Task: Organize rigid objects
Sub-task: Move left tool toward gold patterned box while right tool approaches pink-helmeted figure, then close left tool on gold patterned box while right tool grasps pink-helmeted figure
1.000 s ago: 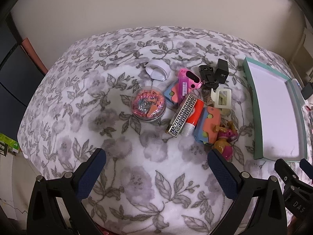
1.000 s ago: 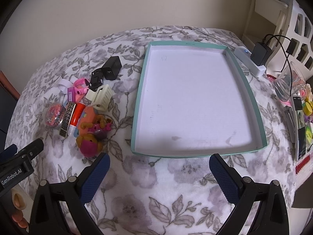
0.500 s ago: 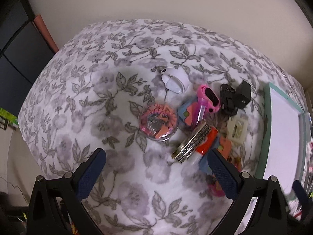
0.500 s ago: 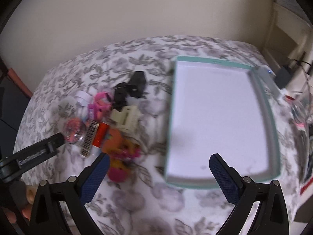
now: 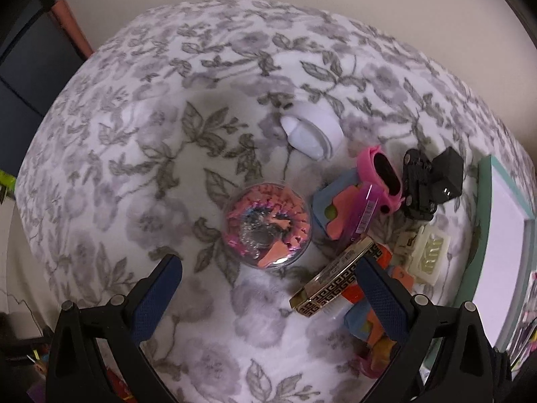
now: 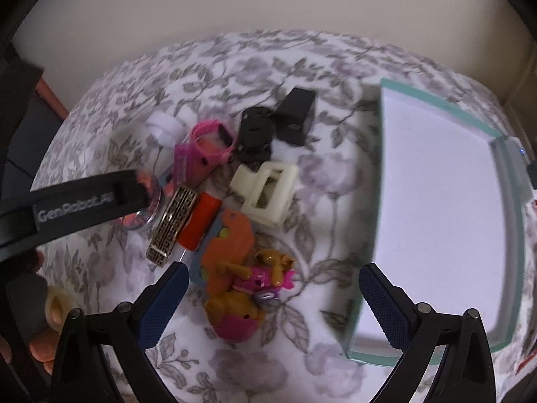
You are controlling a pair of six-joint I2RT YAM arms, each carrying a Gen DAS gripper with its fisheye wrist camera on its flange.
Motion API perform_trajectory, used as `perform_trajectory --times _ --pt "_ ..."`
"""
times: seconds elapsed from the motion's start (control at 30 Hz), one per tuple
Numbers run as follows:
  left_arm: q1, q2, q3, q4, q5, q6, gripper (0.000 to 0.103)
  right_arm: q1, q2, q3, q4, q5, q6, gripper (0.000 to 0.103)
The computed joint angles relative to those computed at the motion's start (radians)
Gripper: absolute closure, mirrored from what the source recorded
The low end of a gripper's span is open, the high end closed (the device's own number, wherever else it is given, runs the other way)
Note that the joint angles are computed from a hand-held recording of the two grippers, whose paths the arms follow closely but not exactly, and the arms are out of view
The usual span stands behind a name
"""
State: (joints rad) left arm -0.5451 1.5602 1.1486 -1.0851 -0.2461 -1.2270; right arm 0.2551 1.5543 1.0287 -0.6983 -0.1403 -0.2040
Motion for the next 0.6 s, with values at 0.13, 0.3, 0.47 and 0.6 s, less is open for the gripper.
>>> perform_trajectory --times 0.13,0.3,0.47,0.6 --pt "0.014 -0.009 -0.044 0.076 0.059 0.036 0.0 0.008 0.025 -0.015 0.008 0.006 -0.008 0.0" --pt "0.002 0.024 -0.026 0.088 0.068 0.066 0.0 0.013 0.054 -0.029 0.01 0.003 -0.024 0.0" --pt "0.002 0.032 -0.044 0.137 0.101 0.065 0.0 0.026 0.067 -0.046 0.017 0.018 -0.037 0.006" --pt "0.002 0.037 -0.052 0.138 0.103 0.062 0.008 0.032 0.086 -0.054 0.032 0.034 -0.04 0.012"
